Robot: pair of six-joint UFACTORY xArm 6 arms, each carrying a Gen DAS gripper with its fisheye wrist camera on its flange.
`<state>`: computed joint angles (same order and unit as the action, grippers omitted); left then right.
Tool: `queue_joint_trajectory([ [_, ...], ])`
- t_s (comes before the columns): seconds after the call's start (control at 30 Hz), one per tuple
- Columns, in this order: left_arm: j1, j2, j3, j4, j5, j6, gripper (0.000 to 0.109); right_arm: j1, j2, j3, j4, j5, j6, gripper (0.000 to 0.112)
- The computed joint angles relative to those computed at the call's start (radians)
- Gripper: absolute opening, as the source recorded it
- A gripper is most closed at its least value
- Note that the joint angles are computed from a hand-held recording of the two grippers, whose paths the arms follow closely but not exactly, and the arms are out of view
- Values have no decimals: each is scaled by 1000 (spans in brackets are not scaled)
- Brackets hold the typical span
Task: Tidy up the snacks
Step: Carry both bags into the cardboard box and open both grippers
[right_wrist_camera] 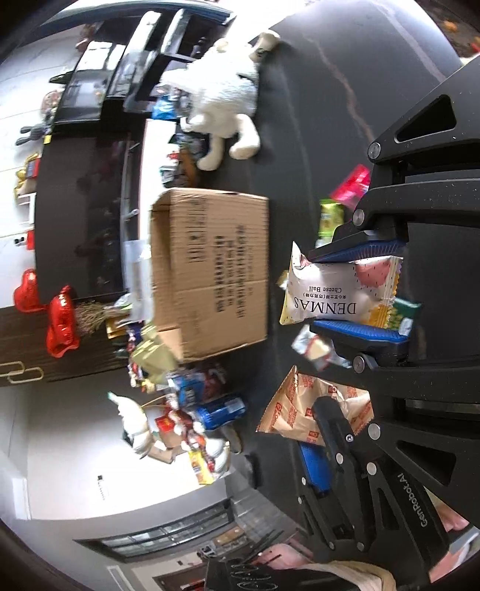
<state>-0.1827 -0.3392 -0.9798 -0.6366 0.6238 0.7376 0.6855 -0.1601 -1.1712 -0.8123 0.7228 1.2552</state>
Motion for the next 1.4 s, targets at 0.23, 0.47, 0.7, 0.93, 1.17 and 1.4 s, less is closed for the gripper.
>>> queue_joint_trajectory([
  [0.23,-11,74,-102,16,-34,-10,35,-39,47,-93,-32,-4,-35,32],
  [0.47,-5,179,-247,20,-8,-36,35,-90,113,-186,2,-28,-101,32],
  [0.7,-7,286,-396,65,1,-73,35,-136,195,-301,33,-41,-186,32],
  [0.93,-14,427,-578,97,21,-107,35,-184,278,-414,88,-61,-270,32],
  [1.17,-26,559,-742,140,11,-131,35,-226,369,-529,112,-62,-325,32],
  [1.4,-35,744,-993,189,91,-223,36,-263,462,-633,142,-68,-362,32],
])
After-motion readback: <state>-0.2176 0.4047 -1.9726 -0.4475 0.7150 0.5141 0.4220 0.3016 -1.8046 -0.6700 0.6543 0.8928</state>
